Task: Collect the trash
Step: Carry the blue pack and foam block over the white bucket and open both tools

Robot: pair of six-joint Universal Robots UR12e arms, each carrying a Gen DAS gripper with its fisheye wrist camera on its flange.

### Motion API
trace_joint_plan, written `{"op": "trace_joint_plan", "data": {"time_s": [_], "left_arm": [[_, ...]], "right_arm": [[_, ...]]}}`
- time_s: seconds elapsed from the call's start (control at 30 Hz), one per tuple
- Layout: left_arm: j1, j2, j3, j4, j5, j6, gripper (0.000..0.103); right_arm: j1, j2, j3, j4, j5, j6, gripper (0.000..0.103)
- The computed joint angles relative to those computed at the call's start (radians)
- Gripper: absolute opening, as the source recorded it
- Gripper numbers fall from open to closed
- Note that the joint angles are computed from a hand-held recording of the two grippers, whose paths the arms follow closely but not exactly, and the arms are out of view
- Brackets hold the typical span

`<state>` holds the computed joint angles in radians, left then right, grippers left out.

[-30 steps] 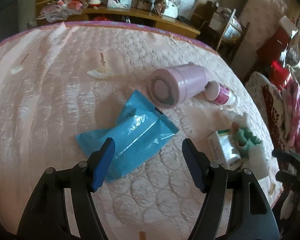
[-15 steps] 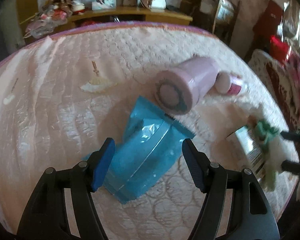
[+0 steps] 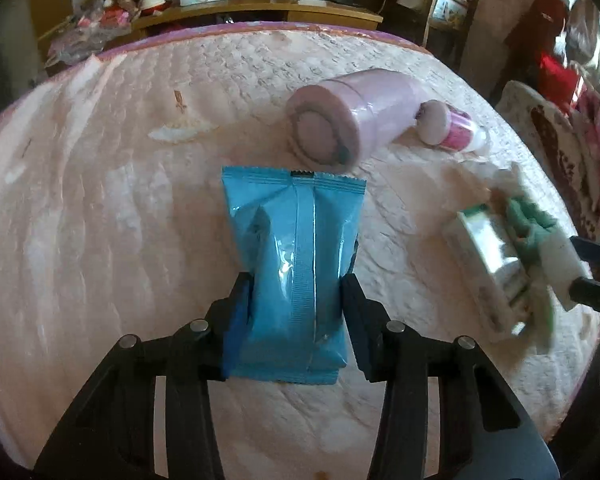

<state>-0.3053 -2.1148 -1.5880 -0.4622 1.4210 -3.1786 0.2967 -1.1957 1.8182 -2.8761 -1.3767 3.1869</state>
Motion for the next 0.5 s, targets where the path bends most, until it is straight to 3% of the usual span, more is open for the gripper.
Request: {"op": "trace_joint_plan", "data": {"time_s": [0.23, 0.5], "left_arm": [[-0.01, 0.057, -0.086, 0.073, -0.062, -0.103, 0.038], [-0.055, 0.114, -0.151, 0.147, -0.051, -0.149, 0.038]], "right_arm": [[-0.02, -0.048, 0.064, -0.051, 0.037, 0.038, 0.048], [-0.035, -0.1, 0.131, -0.088, 0.042, 0.06, 0.048]]}}
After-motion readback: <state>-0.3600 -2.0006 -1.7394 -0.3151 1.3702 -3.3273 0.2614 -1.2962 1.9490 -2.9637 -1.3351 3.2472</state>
